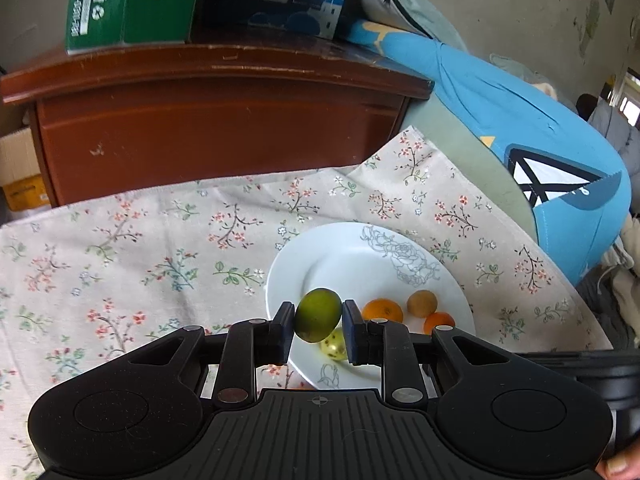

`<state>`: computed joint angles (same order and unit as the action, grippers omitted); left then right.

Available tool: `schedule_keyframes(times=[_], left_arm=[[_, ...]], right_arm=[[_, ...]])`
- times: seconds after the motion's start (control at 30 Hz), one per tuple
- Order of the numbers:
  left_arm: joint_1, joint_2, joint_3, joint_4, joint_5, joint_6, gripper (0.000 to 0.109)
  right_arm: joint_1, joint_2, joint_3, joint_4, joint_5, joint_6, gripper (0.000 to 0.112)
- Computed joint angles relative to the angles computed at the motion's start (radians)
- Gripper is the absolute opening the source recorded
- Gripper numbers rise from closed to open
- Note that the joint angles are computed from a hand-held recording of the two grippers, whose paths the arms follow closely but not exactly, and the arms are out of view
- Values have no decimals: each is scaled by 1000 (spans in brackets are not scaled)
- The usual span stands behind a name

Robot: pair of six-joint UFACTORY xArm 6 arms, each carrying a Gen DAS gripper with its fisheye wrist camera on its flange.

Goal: Organize fruits

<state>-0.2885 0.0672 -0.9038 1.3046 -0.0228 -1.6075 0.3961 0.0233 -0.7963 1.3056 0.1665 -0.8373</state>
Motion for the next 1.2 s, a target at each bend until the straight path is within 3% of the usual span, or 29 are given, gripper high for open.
schedule_keyframes(times=[0.37, 0.43, 0.5, 0.63, 0.67, 0.73, 0.8, 0.9, 1.0, 1.2], left_arm=[[2, 62, -51, 38, -14, -63, 25], [1, 58, -51, 37, -13, -65, 31], [2, 53, -62, 118, -8, -149, 34], [5, 37, -54, 112, -6, -152, 35], [5, 31, -50, 107, -3, -150, 38], [-2, 16, -41, 109, 21, -157, 58], [-8, 0, -37, 147, 44, -186, 61], [-12, -22, -18, 111, 62, -135, 62], [-13, -49, 2, 89, 80, -110, 70], [12, -105, 47, 49, 92, -92, 71]], right_arm=[[3, 29, -23, 69, -24, -20, 30], [5, 27, -27, 112, -32, -55, 30], [7, 24, -32, 171, -42, -109, 30], [11, 22, -42, 233, -55, -177, 30], [11, 22, -43, 234, -54, -182, 30], [10, 22, -44, 232, -48, -184, 30], [9, 21, -43, 224, -36, -181, 30], [9, 23, -42, 211, -21, -174, 30], [7, 24, -41, 204, -9, -168, 30], [5, 19, -38, 197, 1, -164, 31]])
